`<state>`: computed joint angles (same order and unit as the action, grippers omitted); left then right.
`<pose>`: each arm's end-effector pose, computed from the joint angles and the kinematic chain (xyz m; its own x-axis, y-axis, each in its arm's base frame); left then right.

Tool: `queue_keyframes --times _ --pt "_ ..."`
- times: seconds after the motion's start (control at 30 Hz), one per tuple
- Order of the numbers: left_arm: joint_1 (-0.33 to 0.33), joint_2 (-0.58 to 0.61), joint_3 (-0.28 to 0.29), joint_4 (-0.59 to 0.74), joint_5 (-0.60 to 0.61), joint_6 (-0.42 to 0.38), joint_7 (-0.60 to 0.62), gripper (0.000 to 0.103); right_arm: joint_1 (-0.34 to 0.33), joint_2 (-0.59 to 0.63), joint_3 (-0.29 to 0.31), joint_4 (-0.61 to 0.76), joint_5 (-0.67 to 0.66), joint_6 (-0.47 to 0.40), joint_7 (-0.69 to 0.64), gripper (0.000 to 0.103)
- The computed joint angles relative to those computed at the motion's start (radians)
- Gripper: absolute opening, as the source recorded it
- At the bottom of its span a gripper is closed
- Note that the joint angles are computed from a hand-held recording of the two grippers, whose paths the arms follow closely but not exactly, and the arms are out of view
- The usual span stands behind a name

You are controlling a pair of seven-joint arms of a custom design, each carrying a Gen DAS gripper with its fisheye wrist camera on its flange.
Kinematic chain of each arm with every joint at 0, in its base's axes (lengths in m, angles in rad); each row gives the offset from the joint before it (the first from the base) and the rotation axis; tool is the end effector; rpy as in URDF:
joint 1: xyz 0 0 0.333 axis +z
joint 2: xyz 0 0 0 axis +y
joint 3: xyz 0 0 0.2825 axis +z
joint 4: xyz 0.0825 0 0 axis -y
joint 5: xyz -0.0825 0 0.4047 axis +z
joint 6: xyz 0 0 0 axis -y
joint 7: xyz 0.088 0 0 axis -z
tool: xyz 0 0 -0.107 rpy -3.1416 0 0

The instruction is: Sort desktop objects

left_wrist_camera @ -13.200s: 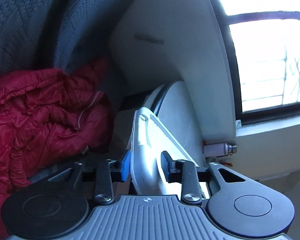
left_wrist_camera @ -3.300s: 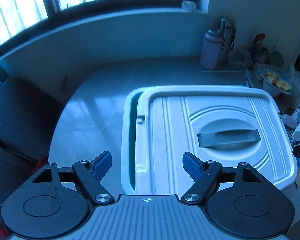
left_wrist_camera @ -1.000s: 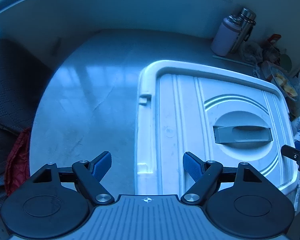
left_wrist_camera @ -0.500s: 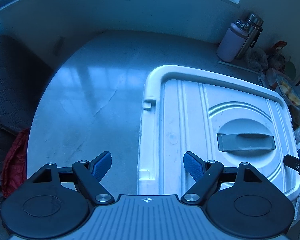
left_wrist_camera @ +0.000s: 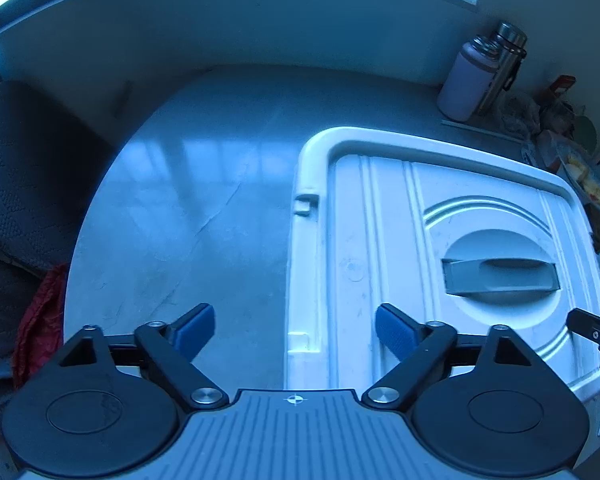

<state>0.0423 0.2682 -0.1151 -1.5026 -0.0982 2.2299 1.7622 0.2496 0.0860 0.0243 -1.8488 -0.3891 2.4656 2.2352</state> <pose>0.6920 -0.0447 0.5284 -0.2188 -0.9749 0.0404 -0.8724 0.1769 -0.4557 0.6199 0.1744 0.4926 -0.1509 -0.9885 -0.0014 -0.8097 0.1244 -0.5735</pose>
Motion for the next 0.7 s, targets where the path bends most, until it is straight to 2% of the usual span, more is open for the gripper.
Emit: queue_keyframes --times 0.1,0.27,0.33,0.43,0.57,0.7 --pt "-0.005 -0.019 0.0 -0.035 0.019 0.04 0.008 0.096 0.003 -0.001 0.0 -0.005 -0.019 0.008 0.016 0.085" --pt "-0.008 -0.017 0.001 -0.003 0.028 -0.011 0.008 0.094 0.005 -0.02 0.001 -0.014 -0.03 -0.004 0.045 0.085" --pt "-0.004 -0.023 -0.003 -0.007 0.01 -0.008 0.02 0.094 0.003 -0.034 0.001 -0.026 -0.049 -0.003 0.069 0.085" --pt "-0.008 -0.016 -0.002 -0.007 0.015 -0.01 0.02 0.096 0.0 -0.028 0.004 -0.017 -0.066 -0.048 0.088 0.085" --pt "0.004 -0.025 -0.005 -0.039 -0.025 0.026 0.043 0.099 -0.009 -0.036 0.005 -0.041 -0.017 -0.024 0.091 0.087" --pt "0.003 -0.049 -0.009 -0.09 -0.03 0.081 0.086 0.103 -0.004 -0.034 0.006 -0.044 -0.065 -0.03 0.137 0.093"
